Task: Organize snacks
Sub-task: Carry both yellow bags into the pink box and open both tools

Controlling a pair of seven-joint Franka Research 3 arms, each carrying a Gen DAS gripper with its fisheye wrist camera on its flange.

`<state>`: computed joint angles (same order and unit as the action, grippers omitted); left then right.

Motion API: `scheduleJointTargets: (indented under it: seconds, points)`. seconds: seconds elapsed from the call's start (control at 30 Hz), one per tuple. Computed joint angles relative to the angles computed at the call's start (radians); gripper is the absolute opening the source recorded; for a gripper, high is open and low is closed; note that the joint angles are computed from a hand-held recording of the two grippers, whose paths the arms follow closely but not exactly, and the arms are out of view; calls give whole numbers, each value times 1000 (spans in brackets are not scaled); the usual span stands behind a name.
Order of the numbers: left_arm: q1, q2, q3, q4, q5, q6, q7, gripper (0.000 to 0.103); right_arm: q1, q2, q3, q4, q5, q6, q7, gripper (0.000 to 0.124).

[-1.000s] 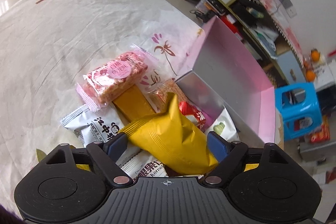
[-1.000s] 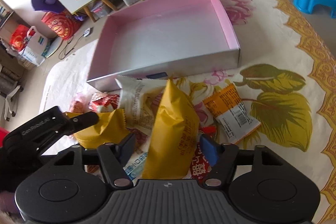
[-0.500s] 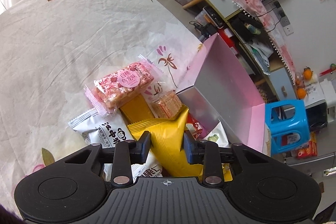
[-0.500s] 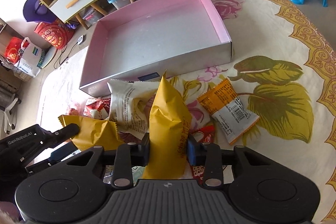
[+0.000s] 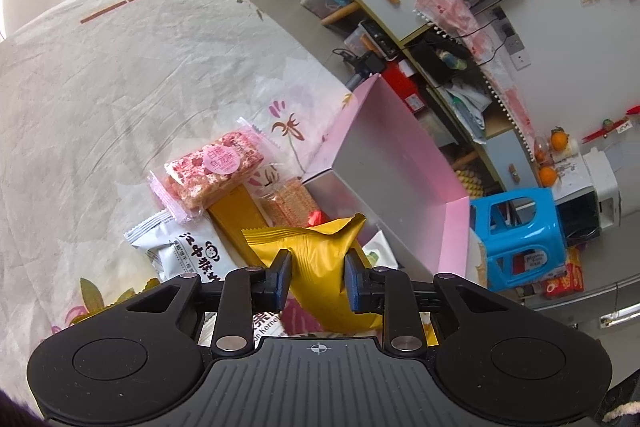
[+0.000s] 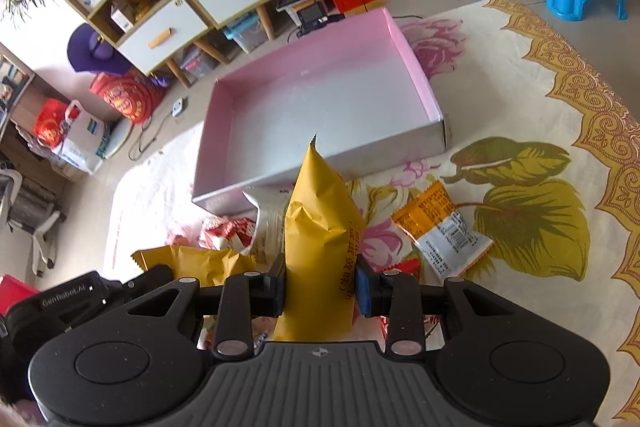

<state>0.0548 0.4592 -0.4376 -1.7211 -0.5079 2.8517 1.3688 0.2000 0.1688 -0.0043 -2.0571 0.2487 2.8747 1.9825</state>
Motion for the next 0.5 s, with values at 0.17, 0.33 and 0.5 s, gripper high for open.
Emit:
scheduleJointTargets:
  seconds: [0.17,0.33,0.5]
  points:
    - [39,-14,-52,-11,-64,26,62,24,-9,-10,5,-5,29,35,-15,24]
    - [17,-16,-36,20,-61,59,84,24,-21,0,11,12,69,72,-44,24]
    - [-49,43,31,135,47,48,-16,24,-60,40,47,50,180,124,-151,24]
